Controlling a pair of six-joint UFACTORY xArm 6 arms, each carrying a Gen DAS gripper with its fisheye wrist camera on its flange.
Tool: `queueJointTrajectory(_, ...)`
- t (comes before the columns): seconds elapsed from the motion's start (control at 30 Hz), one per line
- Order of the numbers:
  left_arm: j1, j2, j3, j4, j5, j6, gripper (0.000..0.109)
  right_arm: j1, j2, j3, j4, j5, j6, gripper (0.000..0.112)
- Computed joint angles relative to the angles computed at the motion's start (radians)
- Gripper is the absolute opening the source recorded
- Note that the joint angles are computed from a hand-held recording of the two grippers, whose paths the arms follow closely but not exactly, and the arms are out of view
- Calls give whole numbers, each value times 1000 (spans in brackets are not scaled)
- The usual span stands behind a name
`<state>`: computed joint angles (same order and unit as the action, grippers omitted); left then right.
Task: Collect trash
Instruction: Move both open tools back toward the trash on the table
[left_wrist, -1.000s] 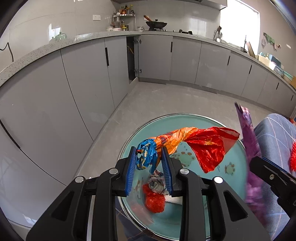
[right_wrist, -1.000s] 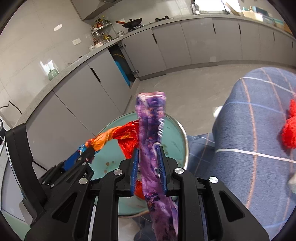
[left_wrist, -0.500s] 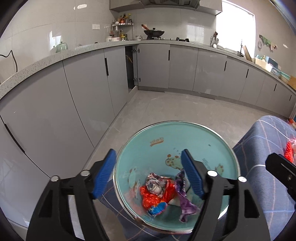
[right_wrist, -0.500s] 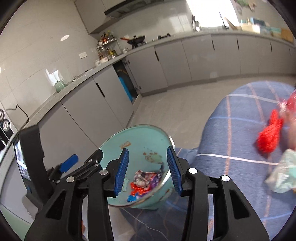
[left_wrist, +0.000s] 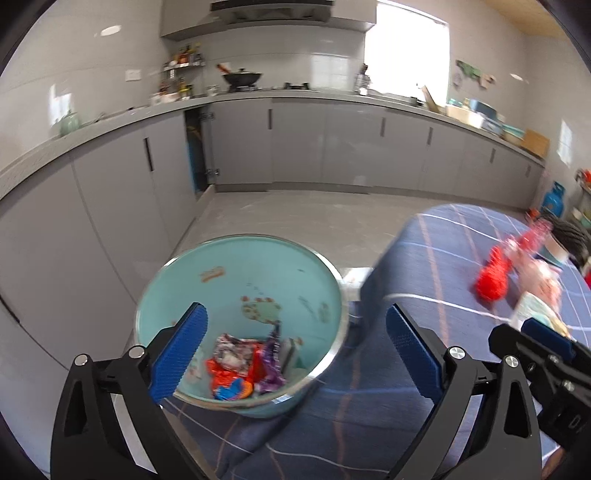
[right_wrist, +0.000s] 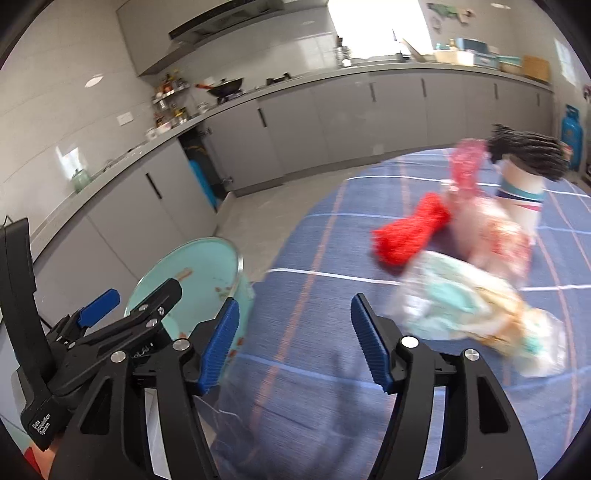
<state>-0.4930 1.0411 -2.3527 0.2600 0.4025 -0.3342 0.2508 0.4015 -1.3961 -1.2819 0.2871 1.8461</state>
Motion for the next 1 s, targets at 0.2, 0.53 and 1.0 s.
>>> queueJointTrajectory(0.2,-47,-61,110,-99,-58,121,97,-30,-122,154,-58,24,83,67)
queueJointTrajectory(0.53,-124,-109,194,-323,-74,396,97,-68,-273,341,-118,57,146,67)
queueJointTrajectory(1.0,-158,-51,89,-356,2,471,97,-152,-207,338,264,3,-386,63)
